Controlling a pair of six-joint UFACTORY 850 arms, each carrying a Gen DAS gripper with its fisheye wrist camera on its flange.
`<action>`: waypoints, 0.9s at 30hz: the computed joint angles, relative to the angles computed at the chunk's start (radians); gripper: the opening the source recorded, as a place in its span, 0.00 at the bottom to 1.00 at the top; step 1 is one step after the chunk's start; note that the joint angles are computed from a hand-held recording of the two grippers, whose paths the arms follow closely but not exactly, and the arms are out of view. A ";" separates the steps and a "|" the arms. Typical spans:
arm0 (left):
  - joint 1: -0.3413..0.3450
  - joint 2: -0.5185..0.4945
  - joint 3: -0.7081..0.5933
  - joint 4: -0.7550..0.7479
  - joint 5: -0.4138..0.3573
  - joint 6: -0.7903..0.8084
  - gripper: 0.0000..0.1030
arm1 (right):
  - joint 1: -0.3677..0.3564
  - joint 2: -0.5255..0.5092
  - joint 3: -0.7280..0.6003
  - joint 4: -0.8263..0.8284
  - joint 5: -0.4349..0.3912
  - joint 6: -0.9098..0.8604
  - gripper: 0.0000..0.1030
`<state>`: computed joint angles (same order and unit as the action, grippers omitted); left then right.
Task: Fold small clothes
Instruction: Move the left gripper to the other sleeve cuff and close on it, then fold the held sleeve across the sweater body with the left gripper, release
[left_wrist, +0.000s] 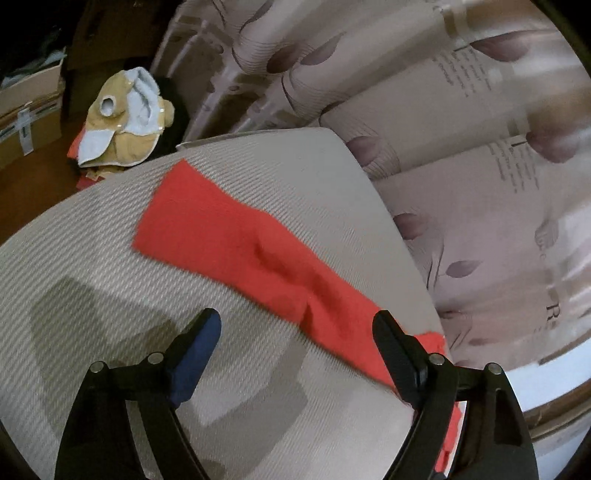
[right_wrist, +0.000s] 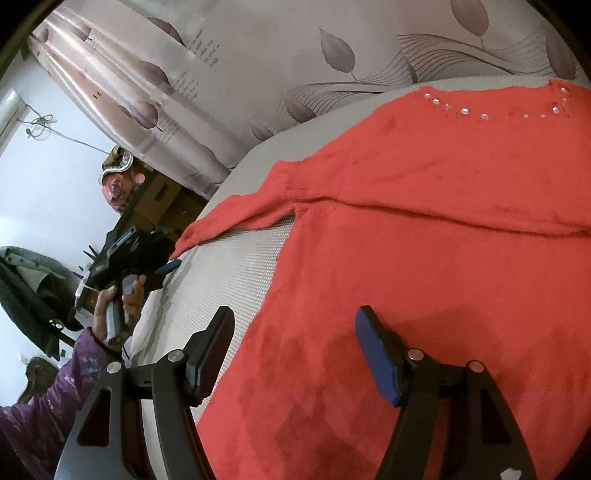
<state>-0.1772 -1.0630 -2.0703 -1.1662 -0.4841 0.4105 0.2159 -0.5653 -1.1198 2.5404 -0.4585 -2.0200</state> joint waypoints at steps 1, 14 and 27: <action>-0.001 -0.005 -0.008 0.002 0.003 -0.004 0.80 | -0.002 0.000 0.002 0.000 -0.008 0.004 0.64; 0.004 -0.055 -0.048 -0.147 0.002 0.031 0.03 | -0.013 0.009 0.033 0.028 -0.069 0.001 0.64; -0.206 0.018 -0.250 -0.204 -0.033 0.369 0.02 | -0.050 0.144 0.195 0.248 -0.179 -0.137 0.66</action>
<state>-0.3828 -1.0445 -2.3207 -1.3701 -0.5175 0.7800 0.1658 -0.4211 -0.9244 2.7882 -0.6376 -2.1572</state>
